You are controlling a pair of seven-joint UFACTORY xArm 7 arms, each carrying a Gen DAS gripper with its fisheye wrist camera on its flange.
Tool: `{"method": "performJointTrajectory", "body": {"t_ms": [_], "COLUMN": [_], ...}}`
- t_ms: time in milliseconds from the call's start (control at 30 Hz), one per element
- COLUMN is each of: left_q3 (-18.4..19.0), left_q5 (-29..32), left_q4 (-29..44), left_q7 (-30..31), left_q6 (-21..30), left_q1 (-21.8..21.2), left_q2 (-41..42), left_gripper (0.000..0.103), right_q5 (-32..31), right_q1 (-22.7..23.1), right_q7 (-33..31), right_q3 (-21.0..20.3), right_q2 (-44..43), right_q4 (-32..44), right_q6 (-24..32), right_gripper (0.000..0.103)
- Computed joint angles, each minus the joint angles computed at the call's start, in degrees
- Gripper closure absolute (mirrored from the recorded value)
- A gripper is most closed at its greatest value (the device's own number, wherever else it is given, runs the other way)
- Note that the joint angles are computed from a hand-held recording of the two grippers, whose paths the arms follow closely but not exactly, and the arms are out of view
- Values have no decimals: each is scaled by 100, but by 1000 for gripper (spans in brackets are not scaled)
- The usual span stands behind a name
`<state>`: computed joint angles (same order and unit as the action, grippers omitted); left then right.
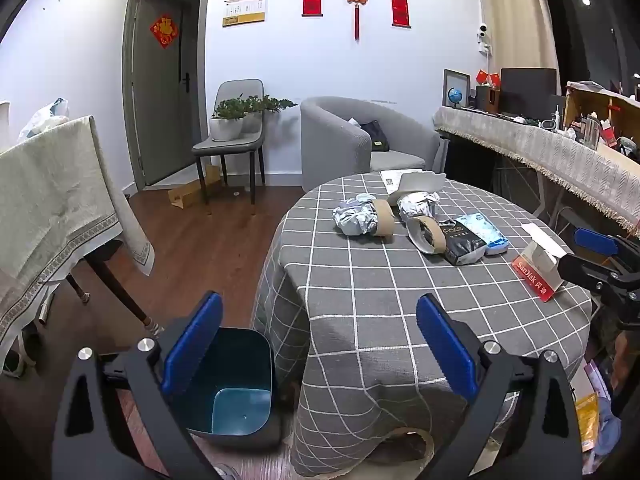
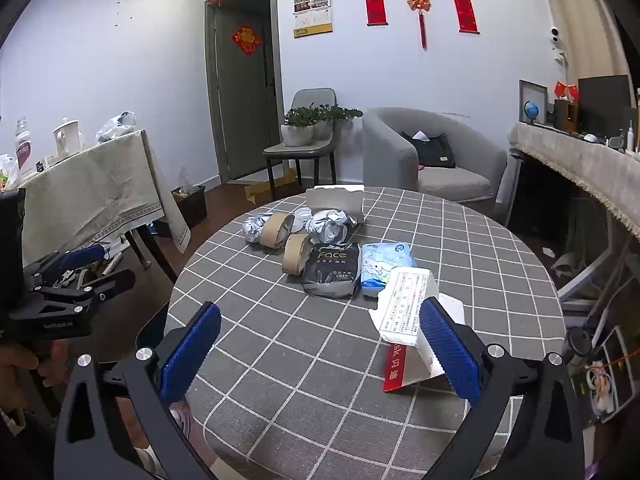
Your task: Collect trash
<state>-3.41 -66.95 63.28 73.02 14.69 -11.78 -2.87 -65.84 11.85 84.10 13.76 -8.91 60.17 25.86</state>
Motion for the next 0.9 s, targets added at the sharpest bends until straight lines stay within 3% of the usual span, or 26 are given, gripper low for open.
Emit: {"method": "performJointTrajectory", "body": {"t_ms": [900], "left_q3": [-7], "left_q5": [77], "left_q4": [-29], "left_q7": [-47], "left_q6": [-33], "left_q1": [-29], "left_q2": [-11], "left_gripper": [4], "right_q5": [107], "right_q1": [22], "right_q7": [-121], "right_q3": [-24], "right_q2": [28], "right_q4": [19], "right_q6": [27], "right_gripper": [3]}}
